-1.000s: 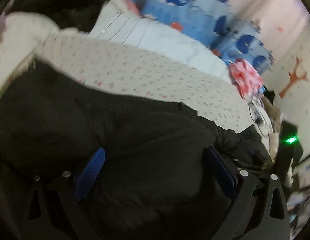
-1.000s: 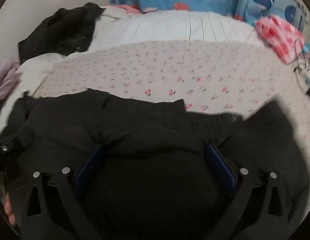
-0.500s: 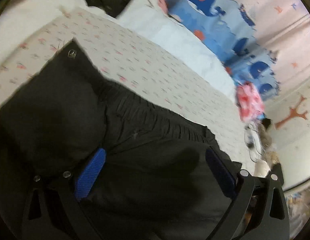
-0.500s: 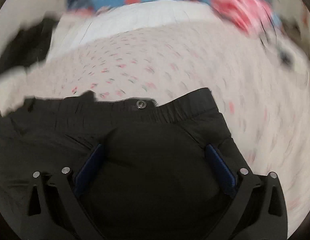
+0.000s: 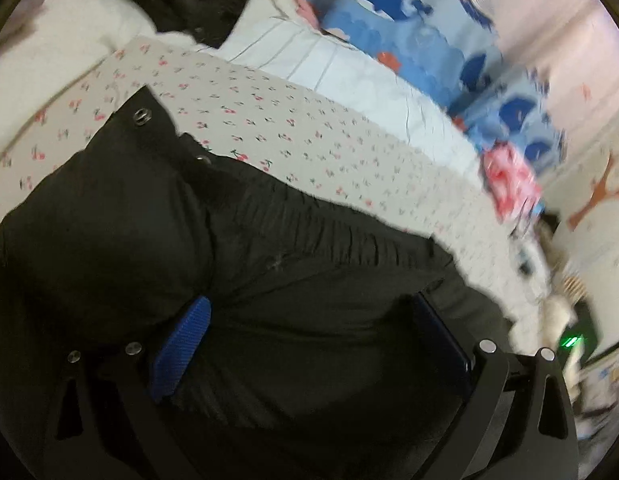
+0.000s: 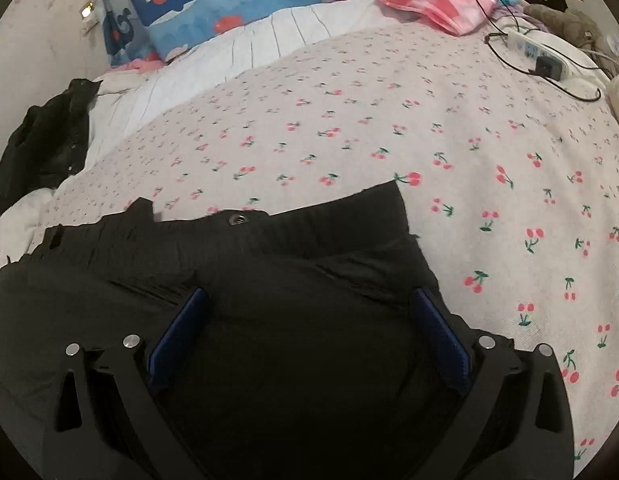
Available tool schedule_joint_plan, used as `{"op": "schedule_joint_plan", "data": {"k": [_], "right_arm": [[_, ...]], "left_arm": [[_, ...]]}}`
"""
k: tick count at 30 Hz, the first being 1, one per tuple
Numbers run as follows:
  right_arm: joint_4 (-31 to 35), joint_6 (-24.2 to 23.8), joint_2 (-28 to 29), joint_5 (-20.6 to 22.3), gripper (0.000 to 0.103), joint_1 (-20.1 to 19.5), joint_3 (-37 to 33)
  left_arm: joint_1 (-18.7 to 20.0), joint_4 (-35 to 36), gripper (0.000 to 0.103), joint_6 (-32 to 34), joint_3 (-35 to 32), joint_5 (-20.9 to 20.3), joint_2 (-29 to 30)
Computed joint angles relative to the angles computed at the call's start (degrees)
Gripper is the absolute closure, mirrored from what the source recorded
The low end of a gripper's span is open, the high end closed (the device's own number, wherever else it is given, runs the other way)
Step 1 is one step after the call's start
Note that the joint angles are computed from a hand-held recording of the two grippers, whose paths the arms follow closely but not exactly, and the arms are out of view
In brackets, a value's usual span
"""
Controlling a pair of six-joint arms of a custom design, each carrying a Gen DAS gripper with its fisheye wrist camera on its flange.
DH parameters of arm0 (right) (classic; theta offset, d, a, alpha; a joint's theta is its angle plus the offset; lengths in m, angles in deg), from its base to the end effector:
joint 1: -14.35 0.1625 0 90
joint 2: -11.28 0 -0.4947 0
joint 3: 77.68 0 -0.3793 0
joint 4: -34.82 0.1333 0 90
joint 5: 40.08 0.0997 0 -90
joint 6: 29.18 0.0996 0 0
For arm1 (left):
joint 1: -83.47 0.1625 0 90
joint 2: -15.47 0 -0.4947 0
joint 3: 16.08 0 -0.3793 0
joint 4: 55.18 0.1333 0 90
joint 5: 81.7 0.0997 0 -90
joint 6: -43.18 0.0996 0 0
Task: Fold large clothes
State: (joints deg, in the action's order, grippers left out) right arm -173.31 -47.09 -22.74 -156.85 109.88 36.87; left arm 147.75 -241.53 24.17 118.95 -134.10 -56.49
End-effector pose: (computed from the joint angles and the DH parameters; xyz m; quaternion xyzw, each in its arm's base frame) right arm 0.1464 -0.5943 0.0555 0.1140 -0.9169 0.2881 0.2517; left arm -0.0212 -0.4911 0.2835 -0.0390 0.9109 -0.3682 0.1824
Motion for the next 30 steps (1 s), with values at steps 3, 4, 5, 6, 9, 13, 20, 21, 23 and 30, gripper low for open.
{"op": "schedule_joint_plan", "data": {"k": [3,4,5,6,9,13,20,21,23,30], "right_arm": [[6.7,1.5,-1.1,-4.6,0.007,2.0,-1.9],[6.9,2.4,-1.5,-5.7,0.007,2.8,-1.6],[5.0,2.3,-2.1,-4.3,0.007,4.0,-1.0],[3.3,0.9,-2.3,-3.2,0.007,4.8,-0.9],[5.5,-2.4,-0.8,-2.1,0.007,9.1,-4.5],[11.4,-6.6,5.5,-4.4,0.007,12.7,-11.9],[24.2,-2.4,8.7,-6.9,0.007,10.5,-16.0],[24.4,-3.1,7.4,-7.5,0.007,10.8,-15.4],[18.3,-3.5,4.1,-5.6,0.007,10.8,-12.0],[9.1,0.7,0.4,0.1,0.007,2.3,-3.9]], "left_arm": [[-0.5,-1.6,0.008,-1.2,0.9,-1.1,-2.1],[-0.7,-4.3,0.008,-1.4,2.0,-2.1,-3.6],[-0.9,-6.4,0.008,-0.9,3.0,-2.0,-5.1],[-1.4,-7.9,0.008,-0.4,3.6,-0.7,-6.1],[-2.2,-10.2,0.008,-0.5,5.0,4.2,-8.7],[1.5,-7.4,0.008,-6.0,4.7,2.9,-10.3],[4.0,-3.4,0.008,-5.1,3.2,2.8,-6.9],[3.8,-3.5,0.008,-5.3,3.4,3.0,-7.3],[3.1,-5.4,0.008,-6.0,4.4,1.2,-9.0],[4.8,-4.7,0.008,-6.5,4.5,-0.9,-9.3]]}}
